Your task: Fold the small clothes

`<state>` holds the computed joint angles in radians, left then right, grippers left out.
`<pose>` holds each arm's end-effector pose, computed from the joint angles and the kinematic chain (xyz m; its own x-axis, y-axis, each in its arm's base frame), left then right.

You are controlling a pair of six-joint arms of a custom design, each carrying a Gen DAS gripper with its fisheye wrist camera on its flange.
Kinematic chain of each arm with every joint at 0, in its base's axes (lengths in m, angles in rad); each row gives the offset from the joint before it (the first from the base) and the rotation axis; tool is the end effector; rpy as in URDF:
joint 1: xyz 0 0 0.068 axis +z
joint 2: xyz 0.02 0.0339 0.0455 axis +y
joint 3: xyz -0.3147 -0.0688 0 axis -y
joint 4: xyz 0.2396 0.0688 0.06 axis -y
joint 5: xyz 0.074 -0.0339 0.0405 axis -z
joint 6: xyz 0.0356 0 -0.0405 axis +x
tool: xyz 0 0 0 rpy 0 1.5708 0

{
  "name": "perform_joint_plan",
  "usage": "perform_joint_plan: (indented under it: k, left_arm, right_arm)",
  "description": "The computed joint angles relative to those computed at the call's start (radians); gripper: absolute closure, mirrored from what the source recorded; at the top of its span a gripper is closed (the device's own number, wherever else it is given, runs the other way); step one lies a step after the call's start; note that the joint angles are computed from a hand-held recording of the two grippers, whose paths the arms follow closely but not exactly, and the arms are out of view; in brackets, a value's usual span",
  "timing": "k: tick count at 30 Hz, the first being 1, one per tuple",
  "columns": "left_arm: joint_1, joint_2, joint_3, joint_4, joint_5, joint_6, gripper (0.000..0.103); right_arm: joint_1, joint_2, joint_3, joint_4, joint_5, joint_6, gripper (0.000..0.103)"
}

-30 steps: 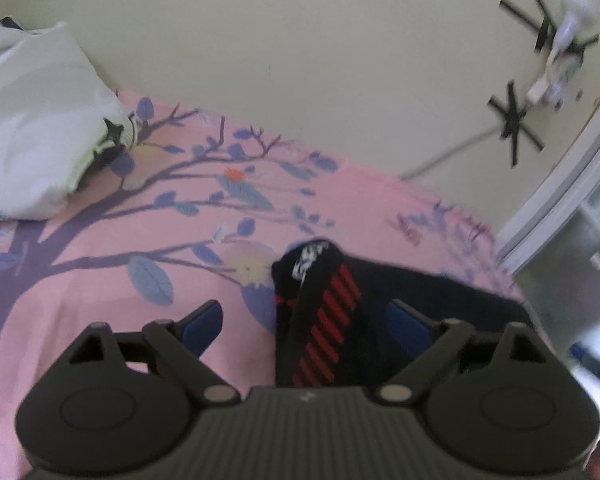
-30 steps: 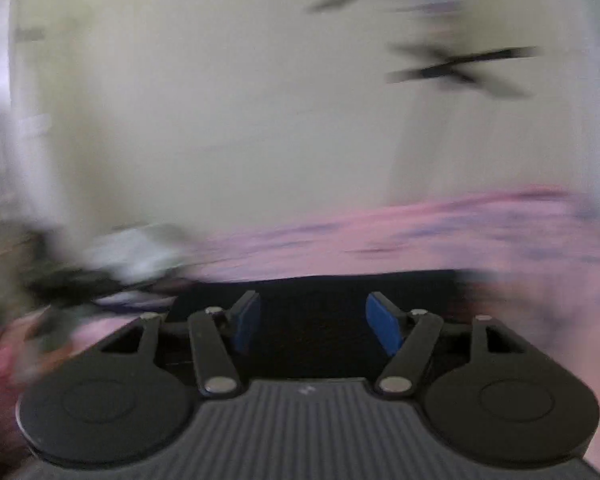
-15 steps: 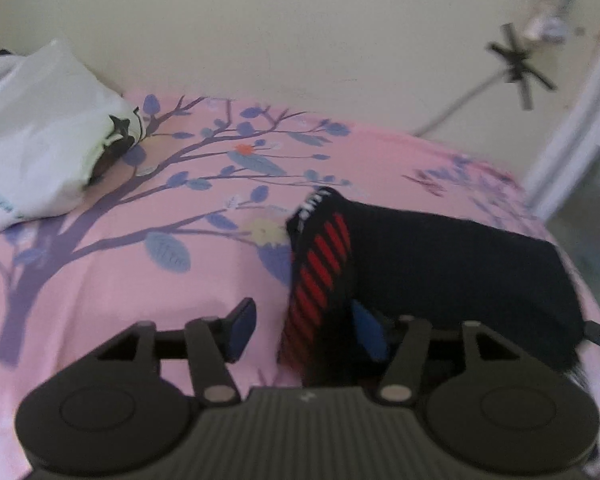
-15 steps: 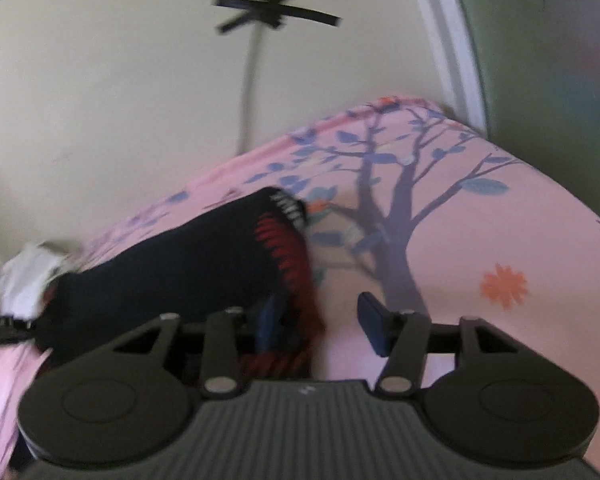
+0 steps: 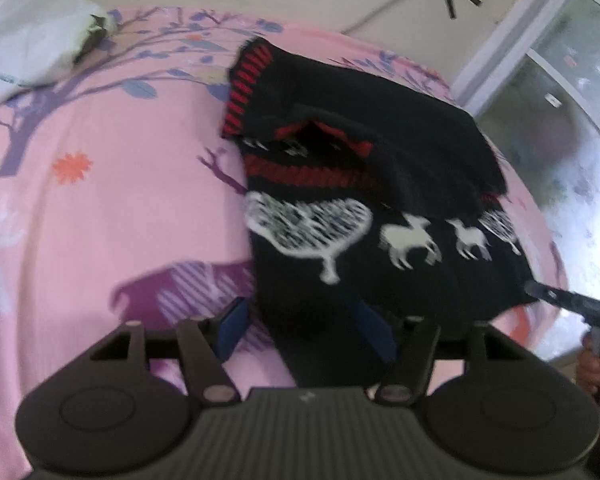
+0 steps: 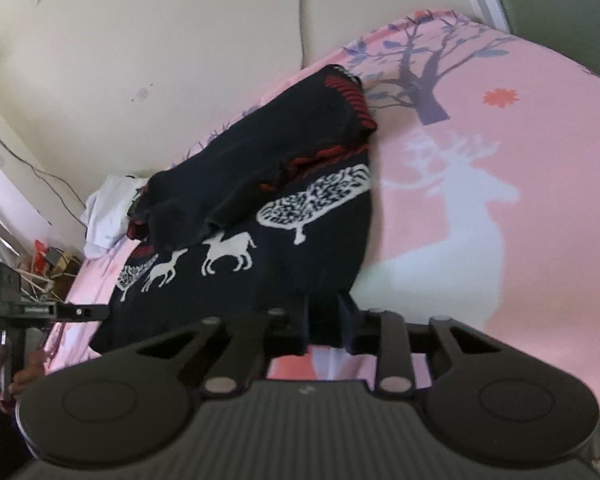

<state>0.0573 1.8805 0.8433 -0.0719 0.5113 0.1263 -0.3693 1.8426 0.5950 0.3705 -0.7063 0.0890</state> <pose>0.3367 0.0019 0.1434 -0.8656 0.0604 -0.4971 0.2789 0.8826 -0.3785 0.2901 -0.0875 0.1308 -0.7242 0.3528 -0.5925 -0.0482 0.8312 0.5539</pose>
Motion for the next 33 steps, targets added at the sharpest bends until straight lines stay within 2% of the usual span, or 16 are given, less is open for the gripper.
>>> perform_joint_plan:
  k: [1, 6, 8, 11, 12, 13, 14, 15, 16, 18, 22, 26, 29, 30, 32, 33]
  left_arm:
    - [-0.001, 0.003, 0.004, -0.027, 0.023, 0.010, 0.094]
    - [0.069, -0.005, 0.030, -0.020, 0.203, -0.090, 0.093]
    - [0.099, 0.001, 0.068, 0.032, 0.279, -0.190, 0.093]
    - [0.097, 0.051, 0.163, 0.147, 0.275, -0.383, 0.093]
    - [0.092, 0.087, 0.208, 0.170, 0.244, -0.461, 0.087]
    - [0.080, 0.119, 0.243, 0.187, 0.185, -0.535, 0.065]
    - [0.065, 0.158, 0.300, 0.154, 0.096, -0.581, 0.051]
    - [0.060, 0.184, 0.334, 0.123, 0.046, -0.603, 0.042]
    - [0.066, 0.202, 0.348, 0.107, 0.044, -0.623, 0.043]
    - [0.089, 0.202, 0.309, 0.147, 0.131, -0.622, 0.043]
    - [0.073, 0.116, 0.208, 0.241, 0.151, -0.549, 0.044]
    - [-0.047, 0.088, 0.230, 0.253, 0.135, -0.411, 0.046]
    - [-0.129, 0.133, 0.263, 0.259, 0.051, -0.334, 0.047]
    - [-0.146, 0.163, 0.286, 0.244, 0.018, -0.311, 0.051]
    - [-0.172, 0.233, 0.357, 0.146, -0.122, -0.275, 0.068]
    - [-0.165, 0.262, 0.382, 0.100, -0.159, -0.271, 0.082]
  right_arm:
    - [0.006, -0.006, 0.011, -0.022, -0.008, -0.002, 0.090]
    - [-0.022, -0.045, 0.078, 0.004, -0.091, 0.080, 0.094]
    - [-0.018, -0.027, 0.154, 0.054, -0.088, 0.159, 0.094]
    - [0.027, 0.062, 0.318, 0.091, -0.012, 0.264, 0.094]
    - [0.051, 0.112, 0.388, 0.092, 0.032, 0.307, 0.094]
    - [0.079, 0.166, 0.451, 0.106, 0.093, 0.337, 0.092]
    - [0.115, 0.210, 0.508, 0.099, 0.194, 0.331, 0.077]
    - [0.142, 0.240, 0.560, 0.053, 0.289, 0.298, 0.045]
    - [0.160, 0.259, 0.593, 0.013, 0.355, 0.275, 0.041]
    - [0.154, 0.255, 0.558, 0.066, 0.332, 0.281, 0.043]
    - [0.169, 0.162, 0.383, 0.248, 0.252, 0.251, 0.049]
    - [0.262, 0.139, 0.366, 0.234, 0.196, 0.147, 0.059]
    - [0.335, 0.196, 0.431, 0.122, 0.218, 0.038, 0.078]
    - [0.347, 0.218, 0.446, 0.091, 0.257, 0.013, 0.089]
    - [0.339, 0.276, 0.466, 0.062, 0.368, -0.030, 0.091]
    - [0.299, 0.296, 0.421, 0.164, 0.317, 0.002, 0.094]
